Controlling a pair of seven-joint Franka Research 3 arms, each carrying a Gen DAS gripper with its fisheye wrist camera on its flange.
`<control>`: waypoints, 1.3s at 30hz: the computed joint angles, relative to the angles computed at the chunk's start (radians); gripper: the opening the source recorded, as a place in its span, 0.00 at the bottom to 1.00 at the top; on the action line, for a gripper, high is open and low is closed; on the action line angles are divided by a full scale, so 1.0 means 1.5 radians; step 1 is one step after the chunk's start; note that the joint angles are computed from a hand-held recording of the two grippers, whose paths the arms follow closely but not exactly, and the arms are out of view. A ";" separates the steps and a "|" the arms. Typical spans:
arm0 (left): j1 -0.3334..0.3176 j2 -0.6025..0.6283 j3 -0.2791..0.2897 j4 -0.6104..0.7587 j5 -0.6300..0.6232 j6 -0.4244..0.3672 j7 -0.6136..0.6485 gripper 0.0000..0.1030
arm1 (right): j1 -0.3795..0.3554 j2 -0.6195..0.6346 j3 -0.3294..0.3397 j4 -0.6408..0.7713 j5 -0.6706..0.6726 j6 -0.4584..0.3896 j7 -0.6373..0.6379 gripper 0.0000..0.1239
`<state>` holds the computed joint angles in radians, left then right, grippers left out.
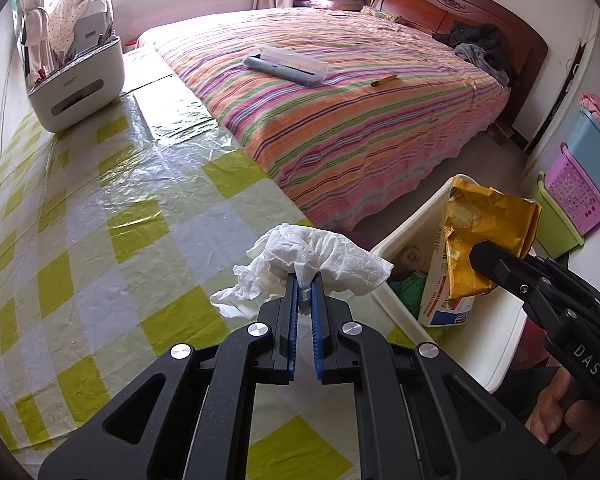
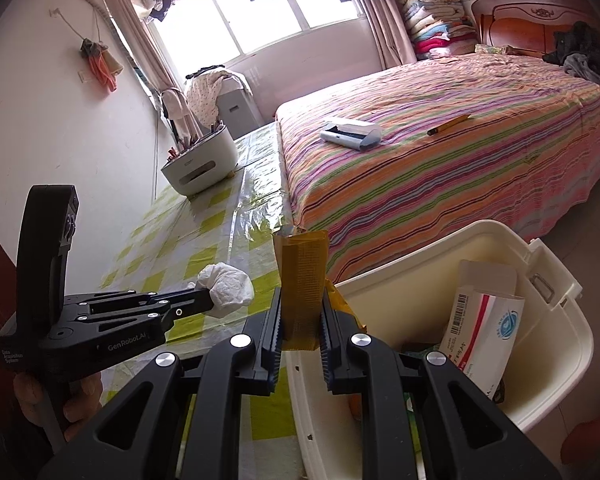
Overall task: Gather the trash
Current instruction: 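Lift and carry the white tissue and yellow packet over the cream bin with both tools, then open both tools to drop the tissue and yellow packet into the bin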
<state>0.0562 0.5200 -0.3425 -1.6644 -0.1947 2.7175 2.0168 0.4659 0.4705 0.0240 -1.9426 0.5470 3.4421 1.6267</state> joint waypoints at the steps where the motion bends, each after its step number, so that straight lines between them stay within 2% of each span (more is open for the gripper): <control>1: 0.000 0.000 -0.002 0.000 0.000 -0.001 0.001 0.06 | 0.000 -0.002 -0.001 -0.003 0.001 0.002 0.000 0.13; 9: -0.009 0.001 -0.009 -0.001 -0.001 -0.002 0.005 0.06 | 0.003 -0.018 -0.012 -0.030 0.027 0.022 0.001 0.13; 23: -0.032 0.008 -0.021 0.004 -0.001 -0.011 0.012 0.06 | -0.033 -0.051 0.010 -0.089 0.039 0.058 0.012 0.13; 39: -0.069 0.024 -0.022 0.014 0.020 -0.014 0.008 0.06 | -0.030 -0.077 -0.008 -0.129 0.106 0.069 -0.011 0.13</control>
